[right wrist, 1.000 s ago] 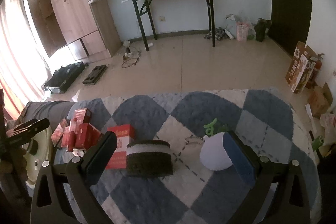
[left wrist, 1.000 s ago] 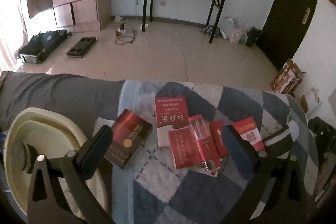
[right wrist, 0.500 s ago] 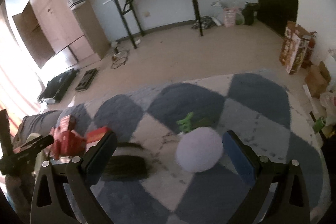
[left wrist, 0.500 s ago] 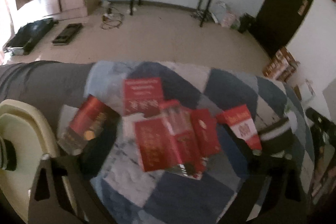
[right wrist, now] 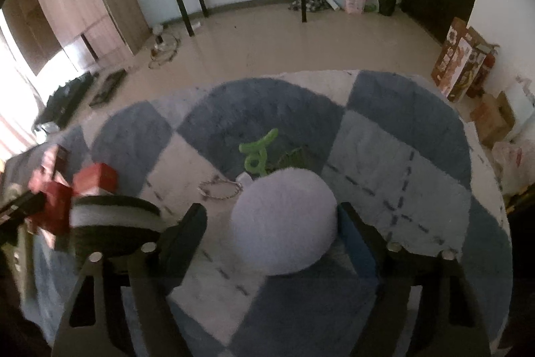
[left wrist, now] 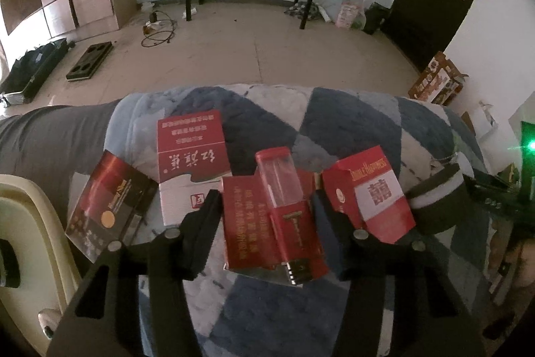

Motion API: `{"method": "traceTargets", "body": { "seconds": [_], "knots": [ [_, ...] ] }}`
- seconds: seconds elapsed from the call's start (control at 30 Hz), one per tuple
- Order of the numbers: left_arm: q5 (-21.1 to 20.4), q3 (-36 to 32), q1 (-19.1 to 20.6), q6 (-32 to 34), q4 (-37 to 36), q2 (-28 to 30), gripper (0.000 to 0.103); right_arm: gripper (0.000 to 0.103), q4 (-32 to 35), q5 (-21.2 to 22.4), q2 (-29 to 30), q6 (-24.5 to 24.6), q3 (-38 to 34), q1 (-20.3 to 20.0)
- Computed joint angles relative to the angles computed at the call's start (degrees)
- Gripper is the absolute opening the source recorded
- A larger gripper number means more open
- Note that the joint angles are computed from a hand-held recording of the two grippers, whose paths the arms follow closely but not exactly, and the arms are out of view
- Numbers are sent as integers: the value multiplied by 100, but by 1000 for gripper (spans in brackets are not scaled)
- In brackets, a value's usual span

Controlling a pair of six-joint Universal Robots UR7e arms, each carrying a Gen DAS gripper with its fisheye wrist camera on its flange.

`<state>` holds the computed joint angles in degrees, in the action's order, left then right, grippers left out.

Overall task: Organize rigid objects
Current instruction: 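Grasp white plush ball with right tool while left tool grasps clear-tube red box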

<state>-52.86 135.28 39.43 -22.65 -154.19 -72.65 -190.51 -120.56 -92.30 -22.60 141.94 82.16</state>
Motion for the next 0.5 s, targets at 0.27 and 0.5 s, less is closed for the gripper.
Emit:
{"method": "traceTargets", "body": {
  "seconds": [0.27,0.5],
  "knots": [
    [-84,145,0,182,-466,-212,54,44,-738,-420,578,-623,-67,124],
    [-235,-23,176,290,-24,-50,56,44,-891,-330,606,-733,18,90]
  ]
}}
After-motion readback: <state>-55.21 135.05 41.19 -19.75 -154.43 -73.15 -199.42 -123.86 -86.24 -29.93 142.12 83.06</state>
